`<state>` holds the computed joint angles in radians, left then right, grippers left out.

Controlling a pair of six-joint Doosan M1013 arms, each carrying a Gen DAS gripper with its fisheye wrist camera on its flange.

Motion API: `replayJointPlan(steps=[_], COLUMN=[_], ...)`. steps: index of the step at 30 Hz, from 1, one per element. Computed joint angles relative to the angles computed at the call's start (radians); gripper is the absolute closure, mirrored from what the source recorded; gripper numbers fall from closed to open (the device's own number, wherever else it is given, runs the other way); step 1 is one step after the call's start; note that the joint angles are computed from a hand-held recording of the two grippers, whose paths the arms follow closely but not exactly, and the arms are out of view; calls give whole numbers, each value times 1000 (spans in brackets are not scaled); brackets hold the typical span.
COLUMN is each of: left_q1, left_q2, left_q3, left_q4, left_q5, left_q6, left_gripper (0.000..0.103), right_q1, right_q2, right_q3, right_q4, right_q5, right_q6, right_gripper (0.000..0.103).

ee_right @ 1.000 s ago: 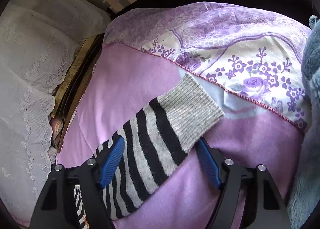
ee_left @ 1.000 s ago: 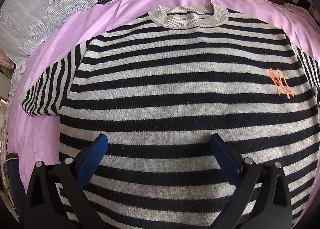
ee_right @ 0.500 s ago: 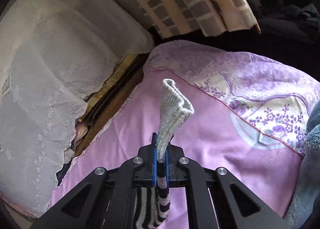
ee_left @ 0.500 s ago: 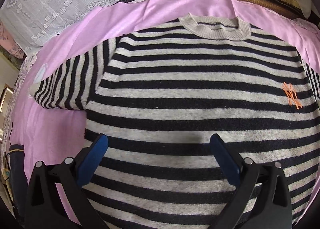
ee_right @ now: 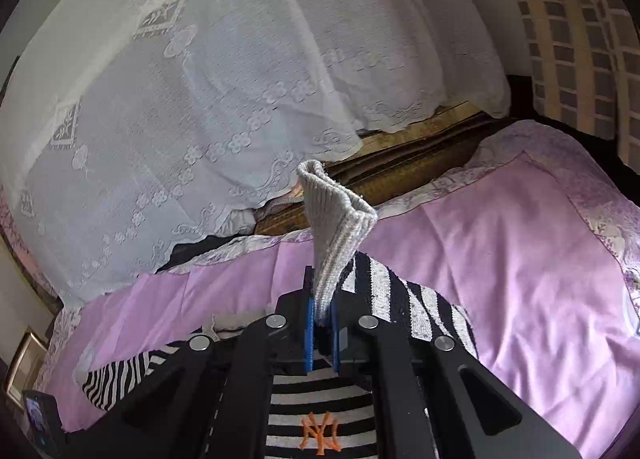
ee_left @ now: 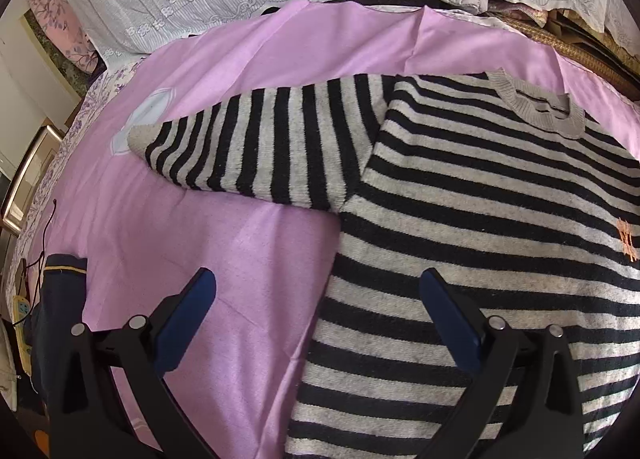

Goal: Fold small clothes
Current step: 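Lift the held sleeve and fold it across the sweater body, then release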

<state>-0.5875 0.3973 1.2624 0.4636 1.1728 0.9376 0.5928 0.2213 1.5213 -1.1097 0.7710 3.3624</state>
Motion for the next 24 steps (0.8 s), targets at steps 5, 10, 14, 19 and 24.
replayJointPlan(steps=[5,10,14,19,24], left_q1=[13,26,37,42,40], left_q2=[-9,-14,-12,-8,-2], left_q3=[23,39,43,47,46], left_q4=[4,4,0,-2,-5], left_q5=[4,6,12,18,23], left_q6=[-5,-7,-6,-7,-4], left_gripper=[4,4,4,4,4], right_q1=[23,39,42,43,46], right_q2=[81,162,230,300,316], right_q3=[-95,-179,-243,-310,-337], right_q4=[93,208,359,534,604], right_q5=[-39,-42,-14,62,81], right_q6=[-186,-373,-555,-744,-863], right_gripper=[96,96,96,94,73])
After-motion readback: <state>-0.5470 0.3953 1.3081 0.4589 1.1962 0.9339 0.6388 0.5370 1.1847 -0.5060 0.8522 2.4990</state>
